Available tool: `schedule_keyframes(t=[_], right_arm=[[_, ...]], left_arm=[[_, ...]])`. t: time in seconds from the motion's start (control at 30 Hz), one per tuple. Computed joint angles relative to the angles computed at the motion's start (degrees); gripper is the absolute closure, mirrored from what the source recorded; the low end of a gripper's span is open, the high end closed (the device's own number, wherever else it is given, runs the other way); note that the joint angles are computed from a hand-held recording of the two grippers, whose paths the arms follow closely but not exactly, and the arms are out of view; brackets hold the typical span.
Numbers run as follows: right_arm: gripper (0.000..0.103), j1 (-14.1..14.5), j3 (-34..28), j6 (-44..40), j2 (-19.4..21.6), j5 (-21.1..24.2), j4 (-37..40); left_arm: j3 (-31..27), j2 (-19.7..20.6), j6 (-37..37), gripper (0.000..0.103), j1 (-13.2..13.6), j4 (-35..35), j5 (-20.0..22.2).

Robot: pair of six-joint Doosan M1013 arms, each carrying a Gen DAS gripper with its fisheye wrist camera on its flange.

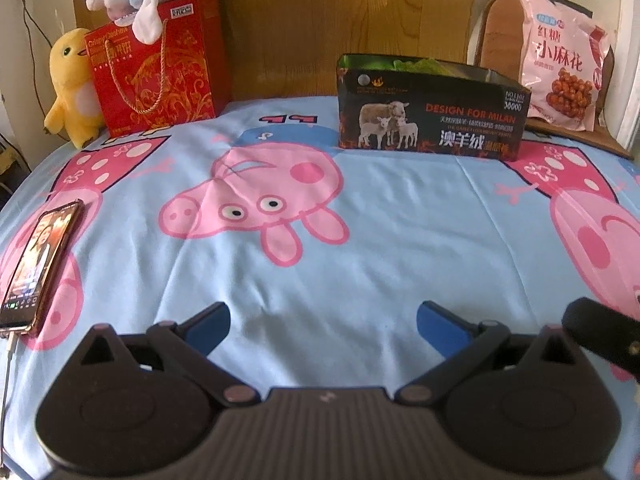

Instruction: Organize snacks

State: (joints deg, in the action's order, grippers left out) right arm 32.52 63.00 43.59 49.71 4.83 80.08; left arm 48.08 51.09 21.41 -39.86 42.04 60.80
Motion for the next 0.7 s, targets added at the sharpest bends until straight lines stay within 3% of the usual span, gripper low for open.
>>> schedule_keyframes(t=[0.33, 0.5, 0.7], right_arm=[[0.004, 0.1, 0.3, -7.5, -0.1, -1.2, 7.2], [0.004, 0.2, 0.5, -17.3, -0.2, -1.7, 16.8], [0.004, 0.2, 0.5, -16.7, -0.3, -1.6, 16.1]], left_arm=[[2.5, -1.4, -5.7, 0.0, -1.3, 8.2, -1.6], [3.4, -1.9, -8.0, 0.0, -1.8, 10.6, -1.6], [2.9, -1.7, -7.3, 0.0, -2.0, 10.6, -0.4]])
